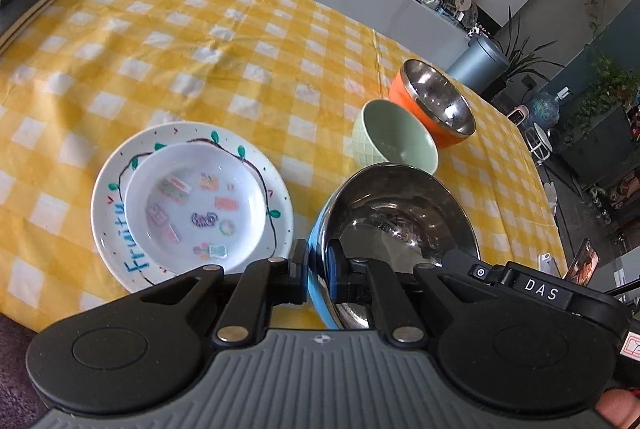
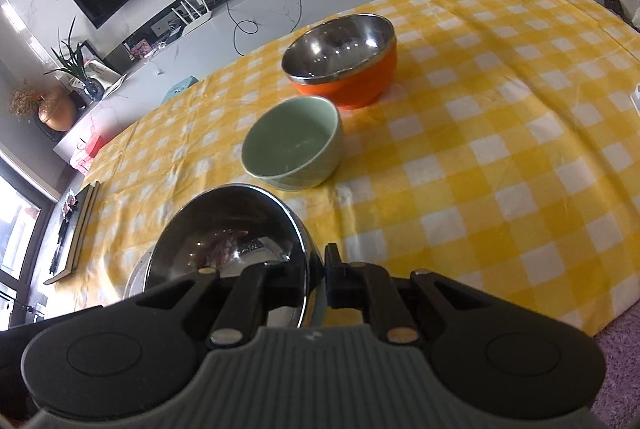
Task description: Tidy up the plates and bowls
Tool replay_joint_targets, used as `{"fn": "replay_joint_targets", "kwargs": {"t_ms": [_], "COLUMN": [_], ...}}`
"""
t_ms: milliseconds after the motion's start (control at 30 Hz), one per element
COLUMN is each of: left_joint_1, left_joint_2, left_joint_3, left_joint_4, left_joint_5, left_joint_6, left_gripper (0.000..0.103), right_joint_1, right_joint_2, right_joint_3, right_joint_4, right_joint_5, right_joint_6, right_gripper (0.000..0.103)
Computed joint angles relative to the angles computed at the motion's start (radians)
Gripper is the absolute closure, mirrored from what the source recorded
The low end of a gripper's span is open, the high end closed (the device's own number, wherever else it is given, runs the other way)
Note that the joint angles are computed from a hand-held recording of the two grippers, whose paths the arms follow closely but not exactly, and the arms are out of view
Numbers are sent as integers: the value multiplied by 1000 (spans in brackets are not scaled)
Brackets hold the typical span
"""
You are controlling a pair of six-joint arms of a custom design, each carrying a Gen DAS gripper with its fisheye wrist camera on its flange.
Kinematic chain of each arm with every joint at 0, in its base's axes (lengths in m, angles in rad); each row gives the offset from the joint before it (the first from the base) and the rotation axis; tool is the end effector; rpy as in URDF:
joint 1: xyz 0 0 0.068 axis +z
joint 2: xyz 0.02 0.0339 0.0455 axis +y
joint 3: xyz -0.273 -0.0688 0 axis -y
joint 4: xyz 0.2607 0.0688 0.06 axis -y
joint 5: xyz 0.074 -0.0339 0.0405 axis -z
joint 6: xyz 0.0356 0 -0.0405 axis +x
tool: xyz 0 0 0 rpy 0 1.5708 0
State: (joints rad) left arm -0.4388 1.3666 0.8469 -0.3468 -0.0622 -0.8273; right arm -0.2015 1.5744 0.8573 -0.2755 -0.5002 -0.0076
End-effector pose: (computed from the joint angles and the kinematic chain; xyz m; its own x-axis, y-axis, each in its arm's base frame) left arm 0.2649 -0.1219 0.2200 -0.7523 -0.4585 -0.4731 -0.2455 0.8615 -0.4446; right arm 0.3115 -0.0462 0.1723 -0.8199 0.1607 -0.5495 -0.0874 0.9134 0.3975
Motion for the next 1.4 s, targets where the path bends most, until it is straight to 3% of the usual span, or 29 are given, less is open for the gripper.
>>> {"fn": "replay_joint_targets", "kwargs": {"t_ms": [900, 1200, 1300, 1367, 1400], "left_joint_1": [-19, -21, -18, -22, -27], "left_joint_2": [116, 147, 135, 121, 119], "left_joint_3": [65, 60, 43, 34, 37], "left_joint_4": [18, 62, 95, 109, 106], "left_joint_5": [31, 50, 56, 47, 31], "left_joint_6": [-21, -19, -23, -18, -14], "left_gripper": [92, 84, 72, 53, 49], "right_joint_1": [-7, -8, -9, -11, -12], "right_joint_2": [46, 92, 101, 104, 103], "right_joint_3": [18, 34, 40, 42, 41], "right_joint_4": [50, 57, 51, 49, 51], "right_joint_5": [57, 75, 74, 63, 60], "right_joint_6": [36, 46, 46, 51, 51], "right_gripper": [95, 95, 95, 91, 91]}}
